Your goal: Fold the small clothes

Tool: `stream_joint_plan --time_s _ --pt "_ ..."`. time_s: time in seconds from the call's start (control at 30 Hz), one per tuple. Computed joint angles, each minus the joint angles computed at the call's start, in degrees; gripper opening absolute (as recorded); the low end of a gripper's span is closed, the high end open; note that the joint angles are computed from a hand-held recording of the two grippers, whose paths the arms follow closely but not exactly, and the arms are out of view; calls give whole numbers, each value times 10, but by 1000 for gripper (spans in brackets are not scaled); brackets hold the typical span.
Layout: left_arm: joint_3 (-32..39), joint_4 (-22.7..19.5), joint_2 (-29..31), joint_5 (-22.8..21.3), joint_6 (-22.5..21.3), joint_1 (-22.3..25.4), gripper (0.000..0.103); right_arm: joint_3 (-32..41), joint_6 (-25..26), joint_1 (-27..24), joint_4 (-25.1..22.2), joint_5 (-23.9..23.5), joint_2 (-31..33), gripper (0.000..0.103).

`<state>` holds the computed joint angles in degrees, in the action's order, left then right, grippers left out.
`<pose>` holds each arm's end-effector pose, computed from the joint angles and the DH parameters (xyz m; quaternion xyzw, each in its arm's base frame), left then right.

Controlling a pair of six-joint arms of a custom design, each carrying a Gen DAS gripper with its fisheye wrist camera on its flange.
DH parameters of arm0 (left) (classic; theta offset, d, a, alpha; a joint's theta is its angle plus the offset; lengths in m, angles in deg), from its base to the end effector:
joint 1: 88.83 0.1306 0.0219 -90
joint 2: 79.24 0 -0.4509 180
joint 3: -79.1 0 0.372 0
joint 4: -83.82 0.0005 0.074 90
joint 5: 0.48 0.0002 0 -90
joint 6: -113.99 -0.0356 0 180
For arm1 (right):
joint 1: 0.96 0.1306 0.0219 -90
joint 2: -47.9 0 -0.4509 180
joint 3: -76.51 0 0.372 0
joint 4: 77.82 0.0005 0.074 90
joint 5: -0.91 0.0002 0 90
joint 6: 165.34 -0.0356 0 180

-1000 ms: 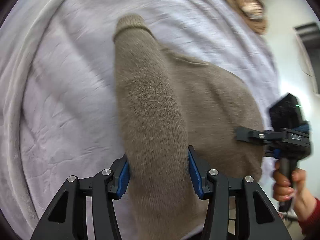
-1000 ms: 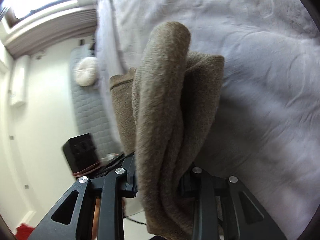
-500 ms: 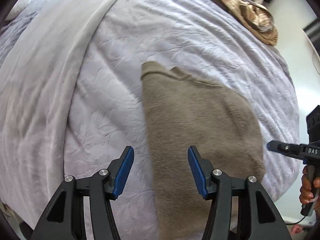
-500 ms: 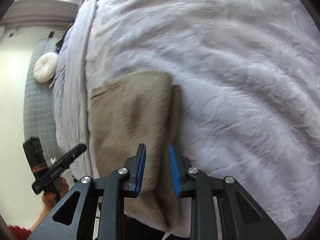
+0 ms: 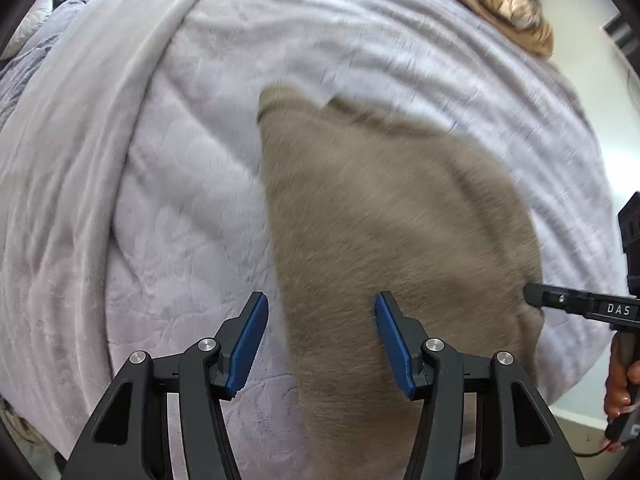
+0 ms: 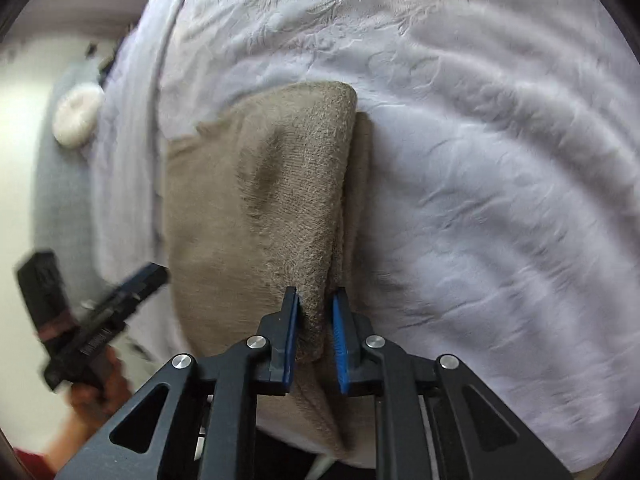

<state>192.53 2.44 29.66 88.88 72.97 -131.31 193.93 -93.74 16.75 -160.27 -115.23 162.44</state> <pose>0.4155 -0.3806 0.4798 -0.0570 0.9918 -0.0781 0.0839 0.5666 0.1969 0.4552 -0.0147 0.9702 0.2416 0.0144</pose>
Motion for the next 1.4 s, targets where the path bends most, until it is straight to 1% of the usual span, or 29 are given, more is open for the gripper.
stream_joint_plan --time_s 0.07,0.13,0.2,0.3,0.33,0.4,0.43,0.47,0.5,0.53,0.57,0.6,0.63,0.7,0.73,0.77,0.8,0.87,0.93,0.97,1.0,1.03,1.07,1.1,1.13,1.17,1.23,1.3,1.4 --pt "-15 10 1 6 10 -3 57 -9 15 5 -3 27 6 17" --pt "-11 3 6 -1 7 -7 57 -23 23 7 0 39 10 18" --pt "2 -11 11 -12 0 -10 57 -31 10 1 5 31 6 20" --pt "28 -38 16 -26 1 -12 57 -25 -3 -7 -7 26 1 20" --pt "34 -40 15 -34 4 -11 57 -25 -10 -11 -5 23 -3 20" --pt "42 -36 11 -45 4 -6 57 -32 -26 -21 20 17 -18 20" --pt "46 -35 11 -48 2 -2 57 -39 -38 -29 48 6 -27 20" --pt "50 -35 14 -48 0 2 57 -43 -48 -35 68 -9 -30 23" --pt "54 -37 17 -47 1 6 57 -45 -62 -42 86 -28 -29 30" --pt "57 -38 21 -46 3 9 57 -45 -80 -50 98 -50 -24 44" --pt "56 -34 24 -41 5 12 57 -49 -103 -59 114 -82 -16 50" --pt "55 -31 27 -36 8 14 57 -54 -128 -64 137 -111 -7 53" --pt "51 -29 29 -30 13 15 57 -68 -160 -70 168 -143 -2 53" --pt "47 -29 35 -17 23 17 57 -102 -251 -76 236 -215 16 52" --pt "44 -27 36 -16 25 16 57 -121 -282 -77 270 -240 16 38" --pt "44 -31 38 -21 24 14 57 -128 -302 -76 290 -249 19 33" --pt "44 -34 39 -27 21 12 57 -122 -295 -73 288 -243 21 27" --pt "40 -35 39 -35 17 8 58 -103 -216 -65 279 -225 9 26" --pt "30 -29 38 -35 19 9 67 -84 -132 -56 250 -202 -1 26" --pt "21 -20 36 -32 22 9 69 -63 -80 -51 203 -158 3 26" --pt "14 -10 33 -25 25 10 69 -42 -49 -47 162 -109 14 26" --pt "13 -6 33 -20 27 10 69 -28 -30 -42 121 -30 27 26" --pt "19 -15 37 -25 29 8 69 -25 -40 -48 108 -29 34 26" --pt "24 -22 40 -29 28 7 69 -36 -68 -54 123 -49 31 26" --pt "28 -26 41 -33 25 5 69 -42 -83 -57 130 -51 23 27" --pt "29 -28 42 -35 23 5 69 -39 -74 -54 121 -34 19 27" --pt "30 -32 40 -35 26 4 69 -23 -32 -43 83 24 10 27" --pt "37 -37 42 -33 36 2 69 -14 -11 -33 56 63 0 27" --pt "40 -46 39 -32 43 -2 69 -24 18 -37 44 47 -24 27"
